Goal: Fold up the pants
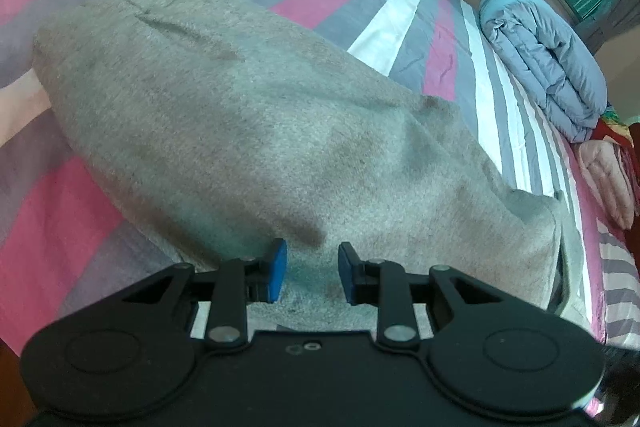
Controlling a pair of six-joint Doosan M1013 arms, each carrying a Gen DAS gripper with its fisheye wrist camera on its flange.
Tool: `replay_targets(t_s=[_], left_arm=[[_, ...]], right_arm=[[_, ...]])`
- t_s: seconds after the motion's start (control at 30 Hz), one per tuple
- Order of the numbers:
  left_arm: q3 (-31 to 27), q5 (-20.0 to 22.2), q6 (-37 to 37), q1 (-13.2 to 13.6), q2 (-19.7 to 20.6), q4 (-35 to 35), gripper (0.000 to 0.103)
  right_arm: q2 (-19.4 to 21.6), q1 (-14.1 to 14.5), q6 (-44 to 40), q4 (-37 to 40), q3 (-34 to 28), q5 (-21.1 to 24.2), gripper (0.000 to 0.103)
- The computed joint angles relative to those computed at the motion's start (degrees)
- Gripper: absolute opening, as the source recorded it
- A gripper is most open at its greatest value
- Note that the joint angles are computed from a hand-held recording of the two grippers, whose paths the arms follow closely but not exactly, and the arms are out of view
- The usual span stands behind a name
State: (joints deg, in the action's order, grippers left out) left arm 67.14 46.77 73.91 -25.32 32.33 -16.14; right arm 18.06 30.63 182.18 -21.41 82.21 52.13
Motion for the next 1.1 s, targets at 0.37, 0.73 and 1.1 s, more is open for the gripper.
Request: replay_targets(t_s=[0.37,0.73,1.1], left_arm=[[0.2,-0.37,-0.53,-0.05,0.06,0.18,0.019],[-0.08,0.32,3.09,0.59,0.31,-2.07,0.019],[-1.75,1.63,4.8,-1.87,-0.51,0.32,0.023]], right_arm=[[4.92,-2.23,-0.81,-3.12,-7.74,10.32,0.023],[-2.9,2.71,13.54,-15.5,2.28,5.02,0.006],[-3.35,1.99,6.78,-12.07,3.52,3.33,0.008]])
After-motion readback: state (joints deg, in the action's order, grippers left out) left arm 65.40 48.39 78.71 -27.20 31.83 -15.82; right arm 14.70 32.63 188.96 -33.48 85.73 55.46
